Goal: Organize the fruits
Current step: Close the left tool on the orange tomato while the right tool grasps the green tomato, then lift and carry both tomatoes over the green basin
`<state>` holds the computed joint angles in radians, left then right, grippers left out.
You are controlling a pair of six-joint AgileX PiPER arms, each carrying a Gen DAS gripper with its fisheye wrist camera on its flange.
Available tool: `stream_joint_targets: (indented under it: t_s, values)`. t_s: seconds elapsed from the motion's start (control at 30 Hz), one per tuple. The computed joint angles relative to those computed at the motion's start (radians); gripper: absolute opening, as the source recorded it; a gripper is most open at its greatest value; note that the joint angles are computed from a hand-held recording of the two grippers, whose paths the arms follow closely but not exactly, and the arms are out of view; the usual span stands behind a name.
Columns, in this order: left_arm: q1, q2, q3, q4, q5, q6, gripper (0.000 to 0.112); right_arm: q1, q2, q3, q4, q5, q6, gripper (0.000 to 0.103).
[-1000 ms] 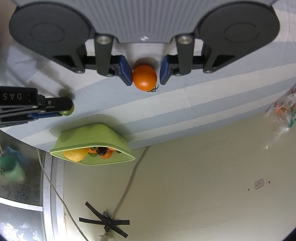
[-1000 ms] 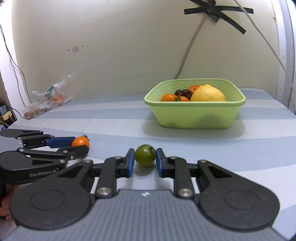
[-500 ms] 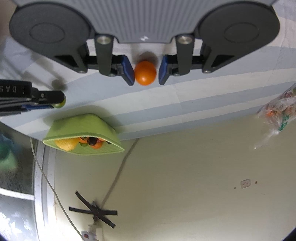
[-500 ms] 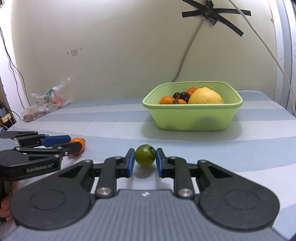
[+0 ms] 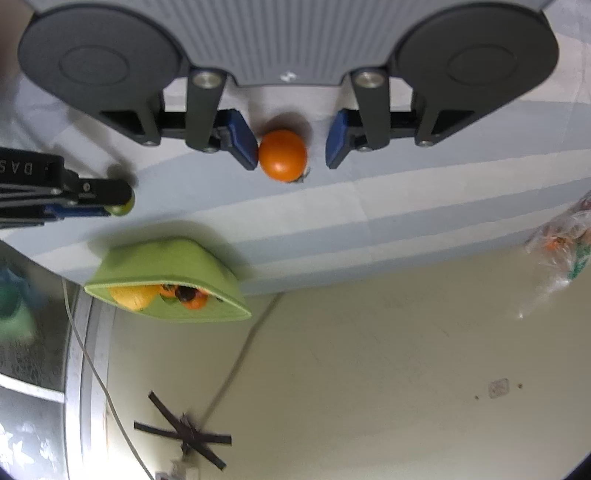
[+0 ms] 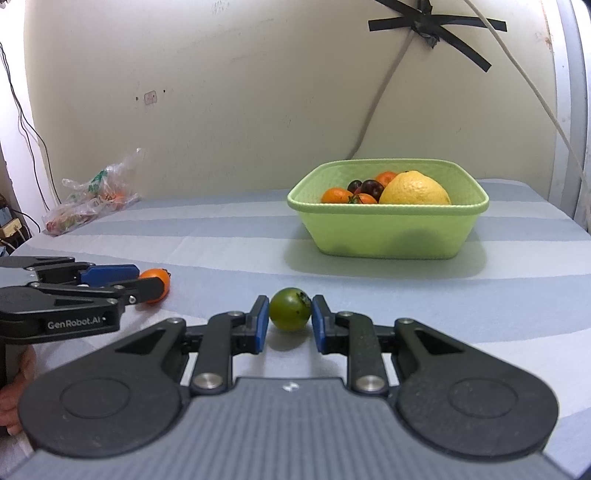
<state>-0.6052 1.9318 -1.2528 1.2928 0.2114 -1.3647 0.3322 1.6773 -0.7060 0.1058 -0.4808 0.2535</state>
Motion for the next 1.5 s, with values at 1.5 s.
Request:
stream_joint_targets:
  t_s: [1.5]
  values:
    - [-0.019, 0.055, -0.134, -0.041, 0.167, 0.008, 0.029, -0.005, -0.018, 0.071, 0.013, -0.141, 0.014, 0.027]
